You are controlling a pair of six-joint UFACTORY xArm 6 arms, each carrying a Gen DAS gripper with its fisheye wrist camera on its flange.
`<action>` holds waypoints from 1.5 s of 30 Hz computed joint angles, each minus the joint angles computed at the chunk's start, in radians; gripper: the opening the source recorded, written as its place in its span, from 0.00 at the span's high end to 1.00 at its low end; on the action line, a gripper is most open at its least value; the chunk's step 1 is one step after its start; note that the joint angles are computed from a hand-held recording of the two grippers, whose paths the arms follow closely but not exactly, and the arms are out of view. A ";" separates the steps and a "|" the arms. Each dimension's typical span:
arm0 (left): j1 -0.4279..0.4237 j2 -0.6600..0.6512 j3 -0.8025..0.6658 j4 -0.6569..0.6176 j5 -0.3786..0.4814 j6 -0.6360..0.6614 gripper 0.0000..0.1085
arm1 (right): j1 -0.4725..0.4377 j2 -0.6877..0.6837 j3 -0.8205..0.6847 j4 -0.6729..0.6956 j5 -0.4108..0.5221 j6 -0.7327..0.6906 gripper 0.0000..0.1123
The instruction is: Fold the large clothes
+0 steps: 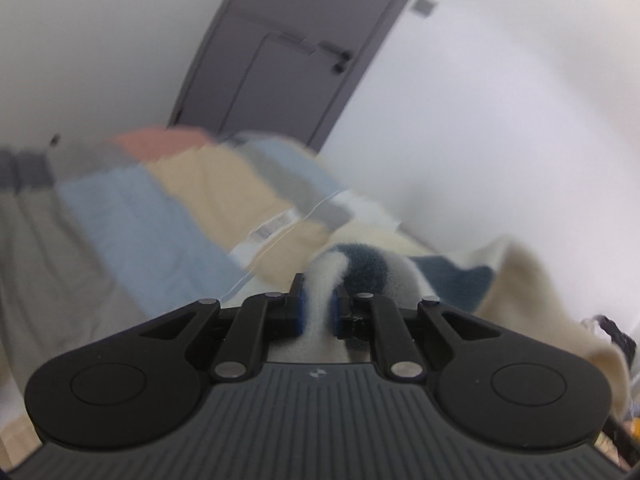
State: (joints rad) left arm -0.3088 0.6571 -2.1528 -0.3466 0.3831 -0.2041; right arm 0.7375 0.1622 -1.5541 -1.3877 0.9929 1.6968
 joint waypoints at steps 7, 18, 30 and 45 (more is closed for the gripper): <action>0.020 0.070 -0.088 -0.012 0.165 -0.127 0.87 | 0.027 0.060 -0.060 0.235 0.088 -0.111 0.90; -0.003 0.049 -0.047 -0.047 0.228 -0.095 0.66 | 0.041 0.085 -0.071 0.296 0.068 -0.152 0.91; -0.081 -0.283 0.414 -0.150 0.025 0.134 0.28 | 0.097 -0.015 0.012 0.208 -0.020 -0.163 0.97; -0.213 -0.178 0.306 -0.217 0.095 0.421 0.27 | 0.087 -0.057 0.065 0.216 0.016 -0.053 0.49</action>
